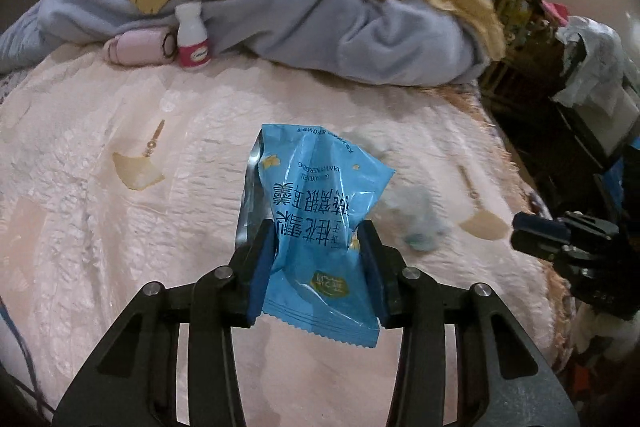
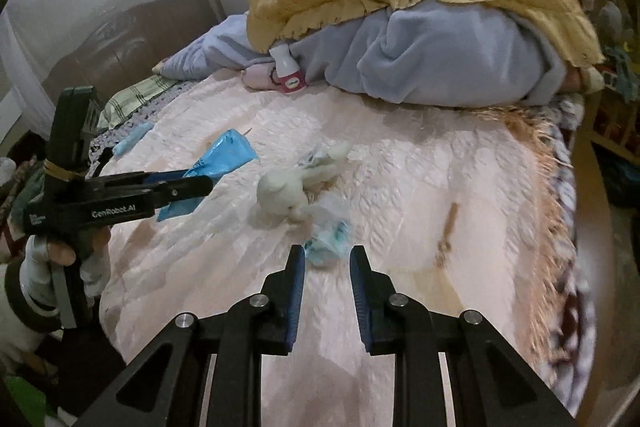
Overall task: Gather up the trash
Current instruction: 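Grasp the blue snack wrapper with the left gripper while the right grasps the clear plastic bag, then carry the blue wrapper and clear bag over the white bucket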
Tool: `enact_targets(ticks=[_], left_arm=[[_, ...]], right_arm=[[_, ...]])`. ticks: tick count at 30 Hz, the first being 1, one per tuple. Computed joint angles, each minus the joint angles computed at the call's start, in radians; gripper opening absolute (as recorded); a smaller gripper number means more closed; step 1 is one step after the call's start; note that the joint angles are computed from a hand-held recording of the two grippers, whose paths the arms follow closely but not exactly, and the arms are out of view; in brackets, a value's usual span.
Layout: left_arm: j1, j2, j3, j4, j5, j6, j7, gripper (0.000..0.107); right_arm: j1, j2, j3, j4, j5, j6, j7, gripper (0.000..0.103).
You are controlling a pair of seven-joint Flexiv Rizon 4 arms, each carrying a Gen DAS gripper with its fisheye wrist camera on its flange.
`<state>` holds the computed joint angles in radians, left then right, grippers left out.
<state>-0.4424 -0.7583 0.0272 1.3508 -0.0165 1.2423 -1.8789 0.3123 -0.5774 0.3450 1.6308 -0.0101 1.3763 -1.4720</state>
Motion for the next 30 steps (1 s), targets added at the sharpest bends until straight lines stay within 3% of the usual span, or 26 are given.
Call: enact_targets(ticks=[3,5,7,10,12,16,19,25,30], left_arm=[[-0.023,0.02,0.017,0.008,0.016,-0.009,-0.019,0.039],[-0.034,0.034,0.027,0.017,0.028,-0.012,-0.037,0.039],[-0.045,0.05,0.038,0.032,0.048,-0.009,-0.05,0.039],[-0.054,0.064,0.049,0.045,0.077,-0.012,-0.061,0.039],[-0.05,0.068,0.044,0.05,0.085,-0.017,-0.061,0.039],[-0.045,0.062,0.035,0.043,0.093,-0.028,-0.056,0.039],[-0.039,0.052,0.013,0.036,0.084,-0.017,-0.045,0.039],[-0.058,0.023,-0.033,-0.021,0.054,-0.012,0.003,0.039],[-0.096,-0.023,-0.069,-0.118,0.028,-0.068,0.064,0.039]], right_arm=[[0.028,0.011,-0.04,0.01,-0.014,-0.006,0.039,0.026],[0.028,-0.012,-0.029,-0.025,-0.013,-0.026,0.051,0.055],[0.018,-0.04,-0.003,-0.068,-0.011,-0.054,0.029,0.056],[0.059,-0.112,-0.029,-0.18,-0.047,-0.139,0.022,0.056],[0.085,-0.169,-0.047,-0.264,-0.068,-0.199,0.013,0.052],[0.115,-0.227,-0.09,-0.34,-0.087,-0.3,0.006,0.017],[0.069,-0.181,-0.057,-0.262,-0.015,-0.226,-0.009,0.014],[-0.025,0.011,-0.004,0.011,0.086,-0.016,-0.042,0.013],[-0.087,0.173,0.008,0.225,0.132,0.119,-0.005,0.013]])
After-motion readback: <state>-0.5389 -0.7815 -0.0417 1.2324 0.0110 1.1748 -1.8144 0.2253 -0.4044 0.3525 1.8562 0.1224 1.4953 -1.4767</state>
